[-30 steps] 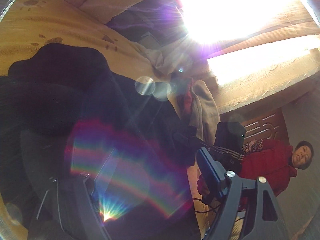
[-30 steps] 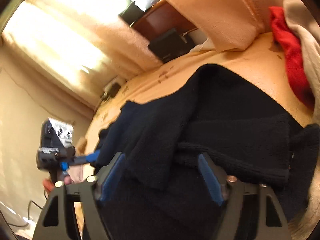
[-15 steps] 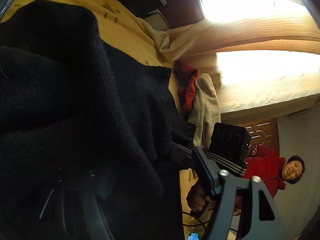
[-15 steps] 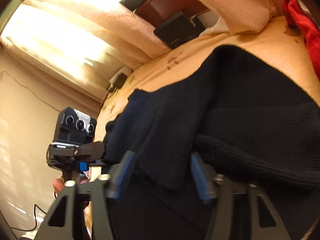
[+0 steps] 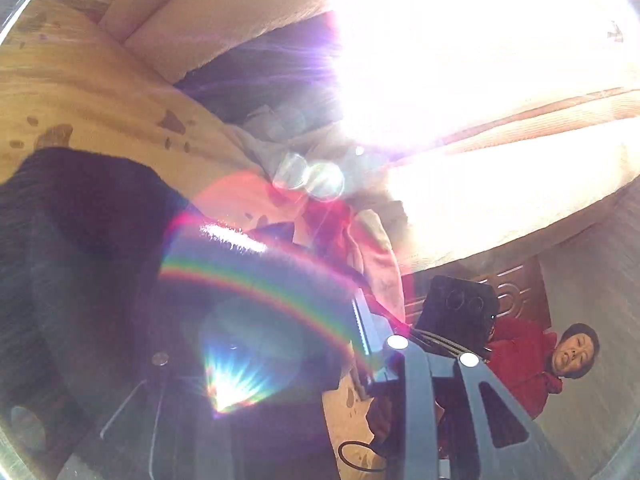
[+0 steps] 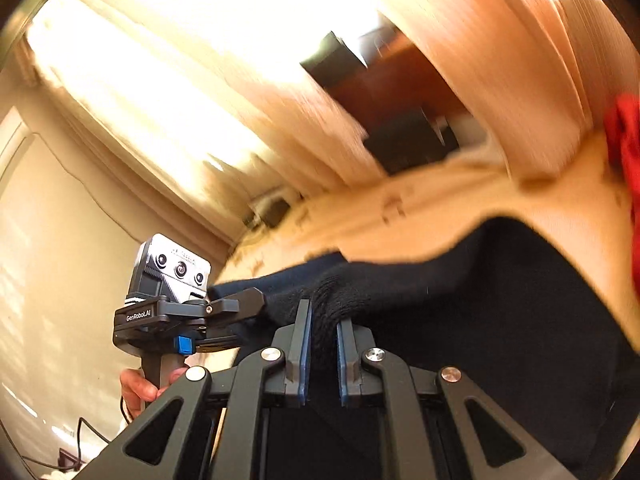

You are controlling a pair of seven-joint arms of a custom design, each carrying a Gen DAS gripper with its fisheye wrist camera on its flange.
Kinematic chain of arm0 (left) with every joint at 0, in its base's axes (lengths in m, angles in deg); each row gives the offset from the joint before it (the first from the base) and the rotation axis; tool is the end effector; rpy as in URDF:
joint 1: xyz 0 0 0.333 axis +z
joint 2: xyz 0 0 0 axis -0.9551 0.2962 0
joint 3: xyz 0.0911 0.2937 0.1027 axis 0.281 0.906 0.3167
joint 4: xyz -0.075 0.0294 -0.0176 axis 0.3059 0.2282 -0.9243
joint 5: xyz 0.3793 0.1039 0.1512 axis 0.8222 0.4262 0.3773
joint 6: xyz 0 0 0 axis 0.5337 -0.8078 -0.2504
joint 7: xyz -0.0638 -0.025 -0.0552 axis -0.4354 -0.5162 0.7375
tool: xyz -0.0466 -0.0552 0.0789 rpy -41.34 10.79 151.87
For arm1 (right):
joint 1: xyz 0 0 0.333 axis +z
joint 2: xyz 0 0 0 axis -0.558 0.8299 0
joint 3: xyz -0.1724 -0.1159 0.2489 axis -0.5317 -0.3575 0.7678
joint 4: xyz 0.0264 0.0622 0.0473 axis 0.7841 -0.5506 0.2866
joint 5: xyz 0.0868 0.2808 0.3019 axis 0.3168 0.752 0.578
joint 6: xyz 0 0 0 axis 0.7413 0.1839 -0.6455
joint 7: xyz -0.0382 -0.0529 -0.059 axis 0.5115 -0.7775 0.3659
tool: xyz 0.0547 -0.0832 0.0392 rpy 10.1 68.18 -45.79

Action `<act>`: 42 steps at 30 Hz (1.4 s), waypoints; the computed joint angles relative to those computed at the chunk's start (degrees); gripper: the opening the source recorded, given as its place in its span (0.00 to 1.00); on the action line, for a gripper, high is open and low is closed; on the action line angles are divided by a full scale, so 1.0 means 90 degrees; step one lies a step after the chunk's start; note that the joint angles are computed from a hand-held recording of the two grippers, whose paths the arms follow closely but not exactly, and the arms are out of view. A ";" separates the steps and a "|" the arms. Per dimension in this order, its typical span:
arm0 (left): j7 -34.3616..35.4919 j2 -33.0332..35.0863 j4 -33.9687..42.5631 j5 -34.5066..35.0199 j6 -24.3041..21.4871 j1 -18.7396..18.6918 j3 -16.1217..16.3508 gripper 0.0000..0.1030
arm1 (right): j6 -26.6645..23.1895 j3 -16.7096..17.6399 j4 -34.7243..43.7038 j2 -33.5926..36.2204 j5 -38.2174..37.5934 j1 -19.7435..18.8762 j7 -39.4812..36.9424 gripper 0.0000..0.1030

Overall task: Fold clothes
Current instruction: 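Lower the collar end onto the hem with both grippers, then open both grippers and release the folded sweater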

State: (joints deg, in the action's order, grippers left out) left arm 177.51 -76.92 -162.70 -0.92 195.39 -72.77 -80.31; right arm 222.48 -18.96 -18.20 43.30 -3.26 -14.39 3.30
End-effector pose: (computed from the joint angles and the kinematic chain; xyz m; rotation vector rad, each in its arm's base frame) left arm 0.5744 -0.0752 0.5023 1.6876 -1.5593 1.4144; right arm 0.5805 0.2852 0.5320 -1.6787 1.2290 0.2523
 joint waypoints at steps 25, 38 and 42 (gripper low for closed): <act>-0.0557 -0.0473 -0.1342 0.0964 -0.0543 0.0171 0.0261 0.31 | 0.0140 0.0022 -0.0362 0.0401 -0.1408 -0.0136 0.1853 0.29; 0.0606 -0.0844 -0.0852 0.0976 0.1042 -0.0296 0.0107 0.70 | 0.0702 0.0043 -0.1391 -0.0598 -0.2150 0.0117 0.1735 0.29; 0.0281 -0.0616 -0.0937 0.1715 0.1103 -0.0484 -0.0109 0.72 | 0.2176 0.0175 -0.1650 -0.0773 -0.3666 0.0435 0.2408 0.51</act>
State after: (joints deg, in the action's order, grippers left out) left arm 180.04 -82.46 -171.13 14.51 205.31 -77.13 -81.29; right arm 242.07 -17.39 -33.04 36.34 -36.25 -10.47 24.96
